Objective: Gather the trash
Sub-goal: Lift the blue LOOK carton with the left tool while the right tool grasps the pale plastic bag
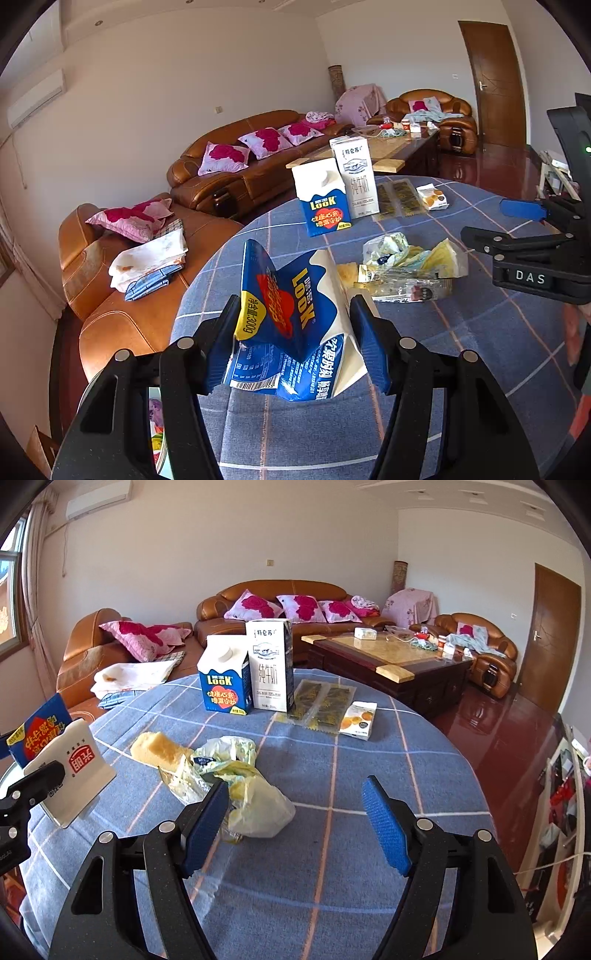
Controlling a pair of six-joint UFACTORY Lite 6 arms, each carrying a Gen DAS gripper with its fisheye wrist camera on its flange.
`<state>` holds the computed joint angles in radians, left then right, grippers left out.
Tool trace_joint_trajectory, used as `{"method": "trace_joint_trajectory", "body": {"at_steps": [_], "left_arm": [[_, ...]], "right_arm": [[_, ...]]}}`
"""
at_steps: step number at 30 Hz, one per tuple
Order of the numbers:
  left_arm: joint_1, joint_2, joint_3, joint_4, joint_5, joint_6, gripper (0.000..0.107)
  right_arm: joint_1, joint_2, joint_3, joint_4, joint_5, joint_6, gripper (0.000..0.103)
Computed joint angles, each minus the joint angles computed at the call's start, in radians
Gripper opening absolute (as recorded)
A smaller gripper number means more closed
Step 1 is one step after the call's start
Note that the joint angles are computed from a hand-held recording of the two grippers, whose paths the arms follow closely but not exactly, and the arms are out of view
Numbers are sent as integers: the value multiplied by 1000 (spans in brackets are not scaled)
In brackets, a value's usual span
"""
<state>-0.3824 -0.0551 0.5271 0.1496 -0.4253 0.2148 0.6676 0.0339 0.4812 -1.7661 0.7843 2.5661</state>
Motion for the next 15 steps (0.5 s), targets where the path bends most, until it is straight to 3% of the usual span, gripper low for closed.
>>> {"method": "trace_joint_trajectory", "body": {"at_steps": [6,9,11,15], "left_arm": [[64,38,27,66,1,-53,59],[87,42,30,105,0,-88,59],[98,37,27,126,-1,-104,59],[102,31,23,133,-2,-118,59]], "right_arm": [[-134,142,117,-122,-154,0,62],[-174,179,135,-181,-224,35,53],[-195,181,129,-241,-266,79,38],[-207,159,105,-315,-287,140,27]]}}
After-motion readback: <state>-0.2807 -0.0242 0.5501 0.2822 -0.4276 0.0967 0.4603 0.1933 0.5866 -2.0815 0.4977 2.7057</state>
